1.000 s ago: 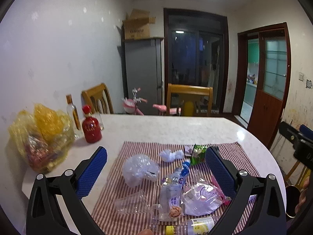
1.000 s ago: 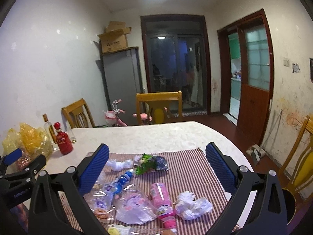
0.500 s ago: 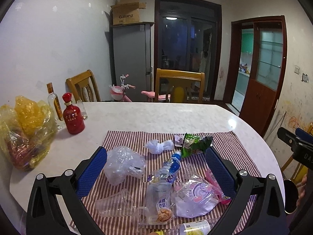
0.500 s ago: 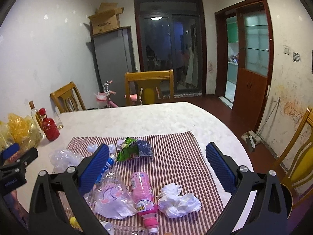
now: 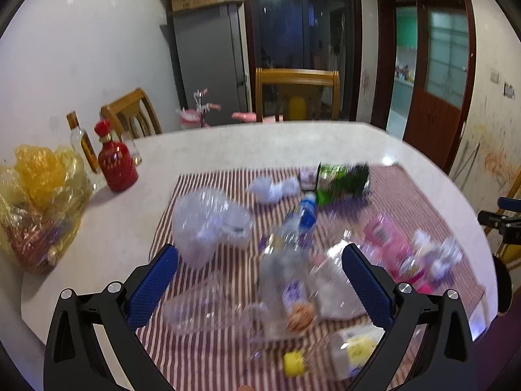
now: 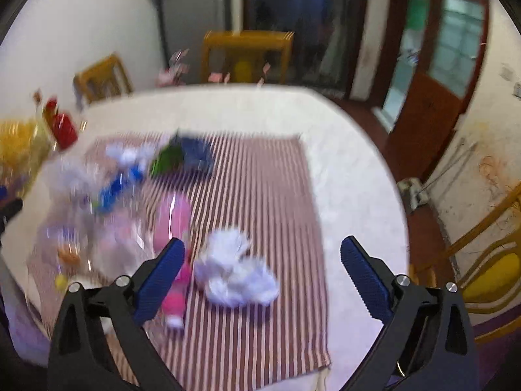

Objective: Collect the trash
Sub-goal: 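Lower the right gripper onto the crumpled white tissue and close it, then grasp the clear plastic cup with the left gripper while the right holds the tissue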

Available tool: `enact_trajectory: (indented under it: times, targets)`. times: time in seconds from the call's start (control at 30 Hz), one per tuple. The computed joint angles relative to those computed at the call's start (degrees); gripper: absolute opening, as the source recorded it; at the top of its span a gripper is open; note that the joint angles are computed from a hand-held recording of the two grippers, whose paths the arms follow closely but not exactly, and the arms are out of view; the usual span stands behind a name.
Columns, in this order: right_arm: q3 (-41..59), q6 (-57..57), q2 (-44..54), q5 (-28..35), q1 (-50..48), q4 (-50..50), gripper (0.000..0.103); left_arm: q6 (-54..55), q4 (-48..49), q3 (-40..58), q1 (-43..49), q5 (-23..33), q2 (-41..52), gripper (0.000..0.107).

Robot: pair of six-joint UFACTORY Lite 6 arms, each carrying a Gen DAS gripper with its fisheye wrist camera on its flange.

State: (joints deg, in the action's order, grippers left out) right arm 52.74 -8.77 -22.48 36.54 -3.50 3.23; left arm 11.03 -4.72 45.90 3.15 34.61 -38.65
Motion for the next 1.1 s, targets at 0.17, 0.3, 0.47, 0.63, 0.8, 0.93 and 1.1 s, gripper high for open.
enact_trajectory:
  times: [0.17,0.3,0.47,0.63,0.8,0.93,1.1]
  targets:
    - [-0.4,-8.8,10.6,-1.2,2.9,1.3,0.082,3.8,-0.2,-2.6,3.2,0.4,-0.6,0.097]
    - [2.2,-13.6,18.9,-1.8,4.0,3.6,0.067,6.4,-2.2,-3.2,5.1,1.0,-0.9,0.097]
    - [3.2,-12.7,25.2,-1.8,5.8,3.6,0.064,9.7,-4.2,-3.2,6.4,2.5,-1.4,0.097]
    - [-0.1,-17.5,22.7,-2.6,3.4,10.7,0.034,20.8,-12.5,-4.7,9.8,5.2,-2.5,0.097]
    - [-3.3,-21.0,15.1,-0.5,-0.4,16.4,0.030,27.8,-17.9,-7.3,11.9,7.7,-1.4,0.097]
    - [-4.1,-22.1,7.6,2.0,-3.7,21.4,0.030,30.5,-20.3,-9.6,13.2,8.9,-0.2,0.097]
    - [-6.0,-19.9,-1.3,4.4,-4.8,24.6,0.030,30.9,-23.9,-9.6,16.7,8.4,2.1,0.097]
